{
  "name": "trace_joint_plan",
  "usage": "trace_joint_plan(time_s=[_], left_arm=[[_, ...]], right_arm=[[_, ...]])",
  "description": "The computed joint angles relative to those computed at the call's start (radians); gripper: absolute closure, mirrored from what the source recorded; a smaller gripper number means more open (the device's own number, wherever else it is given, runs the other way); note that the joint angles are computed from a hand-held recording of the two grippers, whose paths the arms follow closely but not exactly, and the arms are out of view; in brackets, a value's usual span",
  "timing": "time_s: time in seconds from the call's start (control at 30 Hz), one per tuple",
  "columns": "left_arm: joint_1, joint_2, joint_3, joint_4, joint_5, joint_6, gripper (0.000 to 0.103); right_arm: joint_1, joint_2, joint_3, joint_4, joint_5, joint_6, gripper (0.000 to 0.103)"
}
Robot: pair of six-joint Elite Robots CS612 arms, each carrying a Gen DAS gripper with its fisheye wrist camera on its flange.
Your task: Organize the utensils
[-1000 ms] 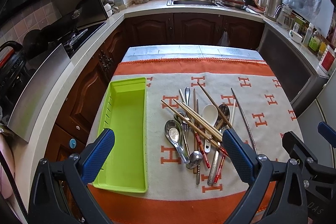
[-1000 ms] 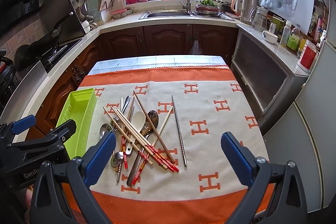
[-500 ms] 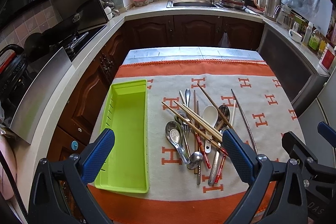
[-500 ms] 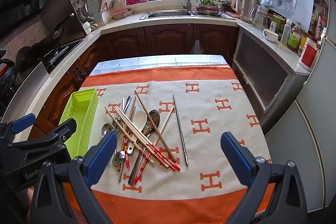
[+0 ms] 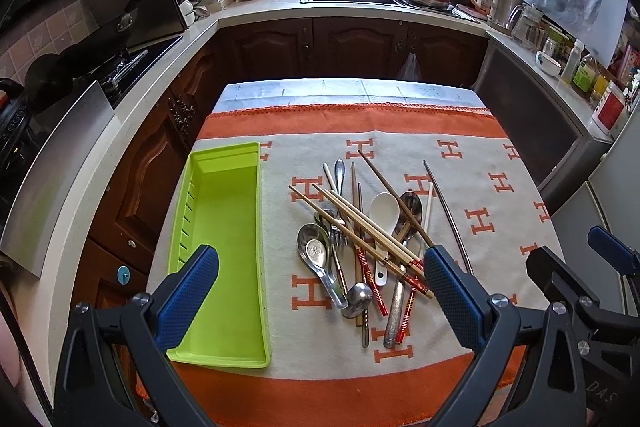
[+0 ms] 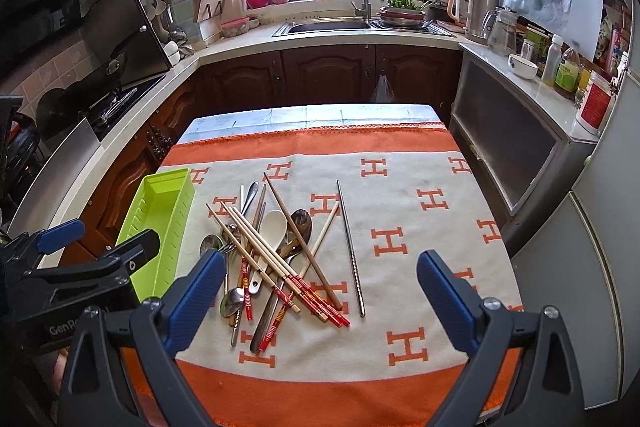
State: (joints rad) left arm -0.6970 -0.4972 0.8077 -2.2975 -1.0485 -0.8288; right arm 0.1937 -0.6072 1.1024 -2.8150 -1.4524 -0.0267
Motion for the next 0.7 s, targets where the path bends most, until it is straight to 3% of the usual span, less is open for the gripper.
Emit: trace_joint_plan(time_s=[0.13,0.33,0.47,0.57,0.7], left_arm=[[0.000,0.000,-0.001,-0.015,0.010,0.043,0.002],[0.007,-0.013,0.026,-0.114,0.008,0.098,0.001],[0.012,0.003,-0.010,-0.103,0.021,0.132,0.001],[0.023,0.024,-0.047,-0.094,-0.021,0.136,0.001],[0.044,0.069,-0.119,-0.075,-0.130,0.105,0.001]], right_arm=[[-0.003,0.005,-0.014,0.007,0.021,-0.017,0.012],[-0.010,0.021,-0.057,0.042,0.062,-0.058,0.019],[-0.019,0.044,-0.117,0.115,0.100,-0.092,0.024],[-0.023,0.072,-0.178,0.167,0.091,-0.106,0.028],[-0.032,0.115,-0.260,0.242,0.095,-0.109,0.035]])
